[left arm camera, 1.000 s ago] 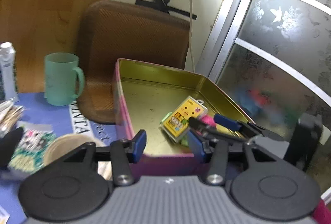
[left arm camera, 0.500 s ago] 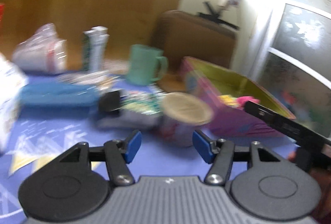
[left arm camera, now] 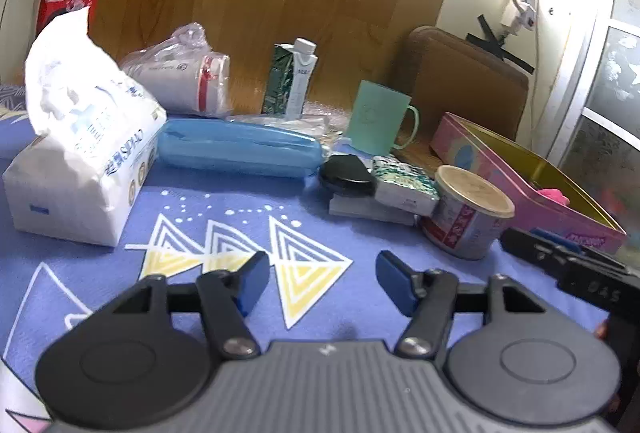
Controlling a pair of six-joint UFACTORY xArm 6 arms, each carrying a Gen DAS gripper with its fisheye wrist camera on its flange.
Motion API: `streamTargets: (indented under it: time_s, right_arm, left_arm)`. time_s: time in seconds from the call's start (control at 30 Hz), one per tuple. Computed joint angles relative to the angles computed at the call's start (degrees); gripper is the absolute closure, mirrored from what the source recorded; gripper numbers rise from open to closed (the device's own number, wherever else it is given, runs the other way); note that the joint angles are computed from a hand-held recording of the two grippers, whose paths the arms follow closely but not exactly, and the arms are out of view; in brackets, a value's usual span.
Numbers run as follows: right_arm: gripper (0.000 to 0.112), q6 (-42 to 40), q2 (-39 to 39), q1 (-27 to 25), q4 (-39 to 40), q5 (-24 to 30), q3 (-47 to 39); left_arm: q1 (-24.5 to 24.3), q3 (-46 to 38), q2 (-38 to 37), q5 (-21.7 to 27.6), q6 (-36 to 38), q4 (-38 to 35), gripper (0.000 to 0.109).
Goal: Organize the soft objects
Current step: 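Move the right gripper to the clear blue case on the table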
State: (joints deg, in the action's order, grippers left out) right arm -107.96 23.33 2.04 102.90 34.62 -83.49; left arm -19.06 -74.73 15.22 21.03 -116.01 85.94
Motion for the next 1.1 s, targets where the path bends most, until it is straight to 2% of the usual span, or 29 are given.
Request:
streamTargets:
  time_s: [0.17, 0.37, 0.53, 0.73, 0.83, 1.03, 1.1]
  right_arm:
    - [0.049, 2.6, 0.8, 0.7, -2.4, -2.3, -1.0]
    - [0.049, 5.3, 1.3, 0.8, -4.4, -2.1, -1.5]
    - [0.049, 1.1, 0.3, 0.7, -1.5, 1.5, -0.8]
    - [0.050, -1.2, 2.3, 2.9, -5.1, 3.6, -6.1]
    - [0.050, -0.6, 6.4, 5.2, -12.0, 3.8, -13.0]
    - [0.051, 6.6, 18.9, 12.0, -36.8, 0.5, -31.2]
    - [0.051, 5.7, 21.9, 13.8, -40.7, -1.4, -34.8]
  left_arm:
    - [-0.5, -0.4, 0.4, 0.2, -1.4, 1.8, 0.046]
    - [-0.3, 0.4, -0.3, 0.3, -5.6, 4.4, 0.046]
    - [0.2, 1.9, -1.7, 0.6, -14.2, 10.0, 0.046]
    - [0.4, 4.6, -4.0, 2.9, -26.5, 17.0, 0.046]
    - [0.4, 5.9, -5.0, 4.7, -30.7, 19.0, 0.046]
    - [0.3, 7.1, -6.0, 6.6, -35.4, 21.7, 0.046]
    - [0.4, 7.1, -6.0, 6.8, -36.1, 22.3, 0.044]
